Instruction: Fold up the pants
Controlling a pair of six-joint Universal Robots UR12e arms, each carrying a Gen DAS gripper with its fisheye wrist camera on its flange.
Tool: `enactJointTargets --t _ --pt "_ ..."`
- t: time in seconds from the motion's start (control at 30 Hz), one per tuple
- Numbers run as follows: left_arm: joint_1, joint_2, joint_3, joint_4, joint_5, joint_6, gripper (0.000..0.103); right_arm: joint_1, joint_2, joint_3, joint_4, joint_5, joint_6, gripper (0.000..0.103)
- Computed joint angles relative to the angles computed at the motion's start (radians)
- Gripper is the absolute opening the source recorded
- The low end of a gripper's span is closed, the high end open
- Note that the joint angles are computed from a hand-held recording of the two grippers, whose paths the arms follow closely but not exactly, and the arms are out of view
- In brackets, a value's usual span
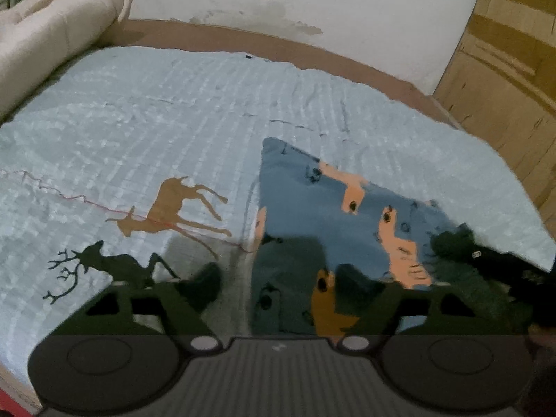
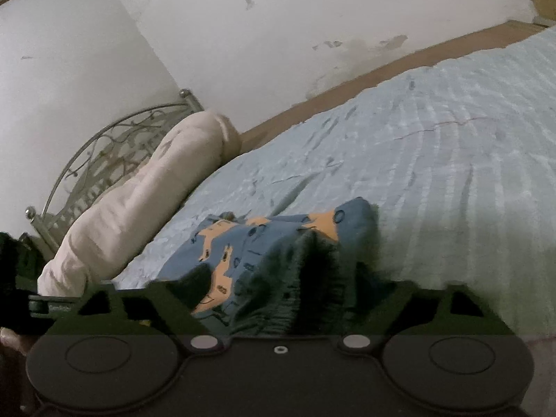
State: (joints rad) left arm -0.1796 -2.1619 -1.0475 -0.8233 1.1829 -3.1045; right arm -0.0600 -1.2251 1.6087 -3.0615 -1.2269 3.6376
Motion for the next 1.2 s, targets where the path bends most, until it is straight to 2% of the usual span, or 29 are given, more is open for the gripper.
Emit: enactJointTargets --t 0.1,0.13,0.17,0.2,0.23,0.33,0.47,0.63,0.73,0.87,1.03,1.07,1.13,1.17,1.2 --pt "0.008 -0.004 0.014 -0.032 -0.049 -0.024 0.041 0.008 -0.010 0.002 0.022 -0.048 0.005 0.051" --pt "0.006 -0.004 0.015 -0.030 -0.039 -0.021 0.036 0.010 -0.012 0.002 0.028 -0.062 0.006 0.044" --pt "0.004 -0.002 0.014 -0.024 -0.025 -0.017 0.024 0.012 -0.015 0.004 0.027 -0.072 0.006 0.041" --pt "0.003 0.001 0.011 -0.012 -0.016 -0.022 0.016 0.015 -0.017 0.004 0.024 -0.085 0.003 0.032" --pt "0.005 0.001 0.012 -0.004 -0.030 -0.027 0.015 0.018 -0.019 0.004 0.023 -0.093 -0.003 0.025" --pt "0.008 -0.003 0.026 0.020 -0.049 -0.032 0.012 0.027 -0.022 -0.013 0.025 -0.115 -0.044 0.019" --pt "0.002 -0.019 0.063 0.079 -0.033 -0.024 0.011 0.037 -0.007 -0.060 0.015 -0.134 -0.097 0.017" --pt "-0.001 -0.068 0.136 0.177 -0.005 -0.070 0.011 0.048 0.037 -0.143 0.001 -0.178 -0.129 0.017" --pt "-0.007 -0.110 0.194 0.167 0.035 -0.093 0.011 0.055 0.078 -0.210 0.031 -0.206 -0.127 0.017" --pt "-0.017 -0.149 0.250 0.106 0.082 -0.093 0.011 0.065 0.124 -0.281 0.104 -0.235 -0.132 0.017" --pt "-0.023 -0.156 0.258 0.066 0.122 -0.082 0.011 0.073 0.149 -0.325 0.208 -0.252 -0.148 0.018" --pt "-0.020 -0.153 0.255 0.064 0.122 -0.079 0.013 0.075 0.149 -0.326 0.219 -0.263 -0.147 0.018" --pt "-0.016 -0.148 0.252 0.056 0.114 -0.080 0.030 0.078 0.146 -0.320 0.227 -0.281 -0.143 0.024" --pt "-0.015 -0.144 0.248 0.055 0.116 -0.080 0.053 0.080 0.142 -0.315 0.230 -0.295 -0.145 0.027" --pt "-0.016 -0.136 0.236 0.067 0.124 -0.079 0.067 0.084 0.138 -0.311 0.232 -0.320 -0.150 0.033"
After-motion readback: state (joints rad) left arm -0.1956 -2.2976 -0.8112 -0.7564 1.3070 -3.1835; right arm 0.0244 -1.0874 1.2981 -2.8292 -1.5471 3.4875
